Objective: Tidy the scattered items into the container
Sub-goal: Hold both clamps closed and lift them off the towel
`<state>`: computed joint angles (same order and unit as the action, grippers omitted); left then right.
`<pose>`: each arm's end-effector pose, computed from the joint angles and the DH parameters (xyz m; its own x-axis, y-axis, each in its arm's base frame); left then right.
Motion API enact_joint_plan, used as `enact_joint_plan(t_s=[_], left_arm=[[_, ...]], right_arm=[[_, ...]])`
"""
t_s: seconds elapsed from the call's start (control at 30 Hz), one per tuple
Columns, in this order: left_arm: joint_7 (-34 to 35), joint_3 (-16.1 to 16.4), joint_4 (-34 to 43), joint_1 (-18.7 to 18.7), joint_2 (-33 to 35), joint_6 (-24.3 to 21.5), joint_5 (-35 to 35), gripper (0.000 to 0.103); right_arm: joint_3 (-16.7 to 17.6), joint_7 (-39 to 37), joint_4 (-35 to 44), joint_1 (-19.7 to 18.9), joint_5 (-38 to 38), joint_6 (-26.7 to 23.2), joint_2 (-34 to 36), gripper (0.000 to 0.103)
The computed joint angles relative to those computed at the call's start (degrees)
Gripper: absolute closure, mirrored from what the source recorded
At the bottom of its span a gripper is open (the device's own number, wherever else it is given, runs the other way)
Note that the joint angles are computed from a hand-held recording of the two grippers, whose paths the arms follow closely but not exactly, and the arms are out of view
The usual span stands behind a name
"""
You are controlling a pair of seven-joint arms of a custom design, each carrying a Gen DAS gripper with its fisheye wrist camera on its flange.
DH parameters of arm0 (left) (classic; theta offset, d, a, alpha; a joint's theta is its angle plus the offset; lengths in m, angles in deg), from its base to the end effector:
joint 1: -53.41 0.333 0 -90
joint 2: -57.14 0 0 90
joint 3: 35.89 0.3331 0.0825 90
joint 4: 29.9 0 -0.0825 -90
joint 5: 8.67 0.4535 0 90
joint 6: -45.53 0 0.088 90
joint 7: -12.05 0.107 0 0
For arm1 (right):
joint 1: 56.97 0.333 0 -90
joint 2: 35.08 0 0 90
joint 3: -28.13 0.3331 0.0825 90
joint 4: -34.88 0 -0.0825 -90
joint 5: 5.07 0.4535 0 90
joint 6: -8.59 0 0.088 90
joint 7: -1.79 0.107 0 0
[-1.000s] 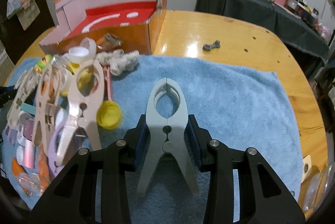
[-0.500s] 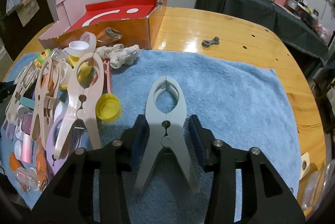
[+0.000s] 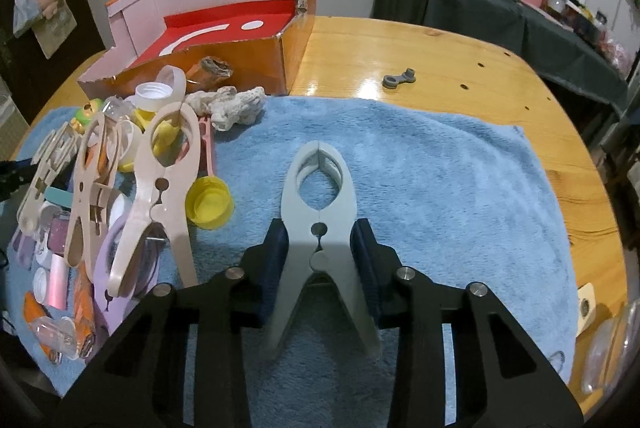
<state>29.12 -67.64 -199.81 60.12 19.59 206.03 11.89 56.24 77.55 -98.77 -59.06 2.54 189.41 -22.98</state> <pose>0.3539 -0.1366 0.3141 0.4993 -0.8635 0.0710 -0.6873 -0.4446 -0.5744 0.5521 0.2548 0.2893 0.5112 -0.8590 -0.0283 -0.6969 -0.3950 -0.5986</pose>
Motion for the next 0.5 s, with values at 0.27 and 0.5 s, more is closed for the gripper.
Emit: enact_joint_plan(t_s=[0.27, 0.5], left_arm=[[-0.3, -0.1, 0.2, 0.1, -0.4, -0.2, 0.3, 0.068], [-0.3, 0.0, 0.2, -0.1, -0.5, -0.4, 0.3, 0.068]], right_arm=[[6.5, -3.0, -0.4, -6.0, 3.2, 0.3, -0.4, 0.070], [1.9, -2.5, -0.1, -1.3, 2.7, -0.8, -0.3, 0.070]])
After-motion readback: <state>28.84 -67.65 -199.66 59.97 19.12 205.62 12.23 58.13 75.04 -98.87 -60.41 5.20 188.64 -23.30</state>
